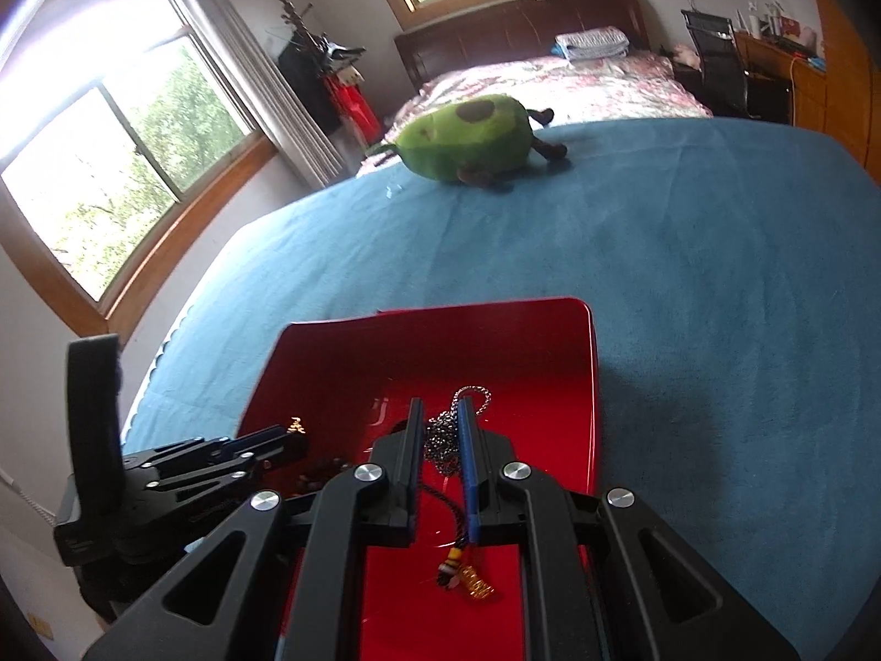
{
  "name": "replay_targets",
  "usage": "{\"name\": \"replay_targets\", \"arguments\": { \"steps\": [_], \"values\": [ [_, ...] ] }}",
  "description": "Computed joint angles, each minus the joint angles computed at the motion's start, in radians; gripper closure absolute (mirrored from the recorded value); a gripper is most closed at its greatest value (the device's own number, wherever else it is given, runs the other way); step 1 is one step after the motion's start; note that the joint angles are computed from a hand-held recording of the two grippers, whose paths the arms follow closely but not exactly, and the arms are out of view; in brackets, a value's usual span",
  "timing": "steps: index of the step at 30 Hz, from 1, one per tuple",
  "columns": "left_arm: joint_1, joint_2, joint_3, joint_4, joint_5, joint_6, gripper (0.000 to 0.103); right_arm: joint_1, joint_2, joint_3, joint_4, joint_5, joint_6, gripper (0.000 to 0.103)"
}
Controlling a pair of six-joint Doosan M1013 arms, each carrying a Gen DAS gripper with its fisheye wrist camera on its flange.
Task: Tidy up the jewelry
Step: 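Carry the pendant and chain into the red tin and open both tools, then move the left tool to the silver watch while the right tool approaches the colored bead strand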
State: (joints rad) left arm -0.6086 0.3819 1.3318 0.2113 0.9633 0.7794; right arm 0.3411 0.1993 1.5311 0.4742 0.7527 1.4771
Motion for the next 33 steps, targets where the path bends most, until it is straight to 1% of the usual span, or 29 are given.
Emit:
{"name": "replay_targets", "arguments": {
  "steps": [4,5,7,8,9,13,17,25,28,30,33],
  "values": [
    [0.013,0.009,-0.003,-0.032,-0.009,0.017,0.083,0.003,0.010,-0.003,-0.017,0.008,0.016,0.091],
    [0.016,0.009,-0.002,-0.040,-0.014,0.020,0.082,0.003,0.010,-0.002,-0.018,0.008,0.014,0.090],
    [0.017,0.008,-0.001,-0.033,-0.013,0.014,0.073,0.005,0.009,0.000,-0.022,0.015,0.010,0.085],
    [0.016,0.006,0.003,-0.028,-0.014,0.007,0.062,0.005,0.009,0.000,-0.017,0.015,0.007,0.081],
    [0.016,0.000,0.008,-0.023,-0.021,-0.001,0.059,0.005,0.007,0.002,-0.015,0.014,0.007,0.081],
    [0.008,-0.024,0.025,-0.002,-0.043,-0.017,0.059,0.005,-0.013,0.018,-0.003,0.009,0.001,0.081],
    [-0.012,-0.057,0.048,0.056,-0.054,-0.062,0.059,0.010,-0.028,0.025,0.000,0.005,-0.009,0.081],
    [-0.056,-0.112,0.086,0.129,-0.052,-0.127,0.059,0.016,-0.081,0.064,0.020,-0.006,-0.023,0.081],
    [-0.084,-0.138,0.111,0.178,-0.032,-0.163,0.059,0.019,-0.110,0.090,0.020,-0.018,-0.025,0.081],
    [-0.096,-0.158,0.132,0.185,-0.025,-0.177,0.059,0.024,-0.129,0.108,0.004,-0.019,-0.011,0.081],
    [-0.120,-0.182,0.165,0.226,0.004,-0.226,0.059,0.028,-0.153,0.133,-0.014,-0.020,0.003,0.081]
  ]
}}
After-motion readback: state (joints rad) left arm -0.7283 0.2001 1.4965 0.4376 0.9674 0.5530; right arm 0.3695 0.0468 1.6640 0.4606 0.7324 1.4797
